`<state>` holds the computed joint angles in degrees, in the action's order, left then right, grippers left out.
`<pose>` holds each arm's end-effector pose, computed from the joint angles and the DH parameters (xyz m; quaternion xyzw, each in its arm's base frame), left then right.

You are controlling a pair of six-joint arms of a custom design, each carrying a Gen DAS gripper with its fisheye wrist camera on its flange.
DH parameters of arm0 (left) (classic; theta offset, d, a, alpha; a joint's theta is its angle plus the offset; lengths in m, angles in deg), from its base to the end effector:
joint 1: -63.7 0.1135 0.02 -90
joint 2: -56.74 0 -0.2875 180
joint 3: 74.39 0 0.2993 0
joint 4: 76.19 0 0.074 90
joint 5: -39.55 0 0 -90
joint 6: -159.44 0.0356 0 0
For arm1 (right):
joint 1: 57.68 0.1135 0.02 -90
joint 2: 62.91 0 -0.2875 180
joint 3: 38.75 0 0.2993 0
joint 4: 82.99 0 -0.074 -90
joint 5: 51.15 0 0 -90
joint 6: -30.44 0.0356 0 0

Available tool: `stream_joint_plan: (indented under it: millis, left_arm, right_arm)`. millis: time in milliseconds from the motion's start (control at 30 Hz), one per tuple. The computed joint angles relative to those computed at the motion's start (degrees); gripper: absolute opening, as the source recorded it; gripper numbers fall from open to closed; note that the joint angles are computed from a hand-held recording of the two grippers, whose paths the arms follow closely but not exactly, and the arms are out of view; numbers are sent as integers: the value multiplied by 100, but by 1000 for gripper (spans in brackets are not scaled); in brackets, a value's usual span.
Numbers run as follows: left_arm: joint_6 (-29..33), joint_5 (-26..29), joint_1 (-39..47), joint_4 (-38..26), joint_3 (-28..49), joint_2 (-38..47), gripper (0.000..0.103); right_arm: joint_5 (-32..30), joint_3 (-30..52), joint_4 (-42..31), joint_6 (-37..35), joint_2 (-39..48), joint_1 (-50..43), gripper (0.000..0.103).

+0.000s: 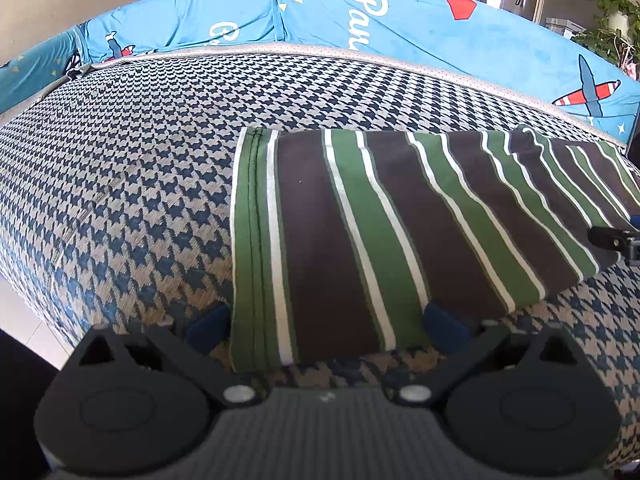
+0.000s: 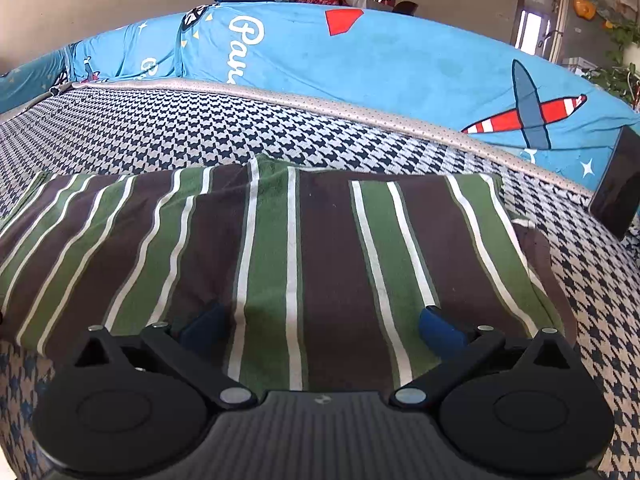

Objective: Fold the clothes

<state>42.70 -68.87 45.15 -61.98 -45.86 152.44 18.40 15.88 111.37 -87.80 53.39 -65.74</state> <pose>0.2213 -0.0624 0.0377 -0.1175 0.9300 0.0193 0.3478 0.3604 -0.0385 0.0289 -0.2242 0.8911 0.0455 0.3919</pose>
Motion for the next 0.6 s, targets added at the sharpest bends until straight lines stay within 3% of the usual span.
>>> stream_joint_plan:
  millis: [300,467,600]
  left_arm:
    - [-123,-20,-117,-40,-146,-148,103]
    - [-156,-49,-240,-165,-257,-293,103]
    - [-320,-51,-365,-338,-354,-528,103]
  right_arm:
    - [547,-389,-246,-232,-496,39,103]
    - [742,-489,-775,372,-833,-27,103]
    - [636,-1049,-138,150,-1213,-8,102]
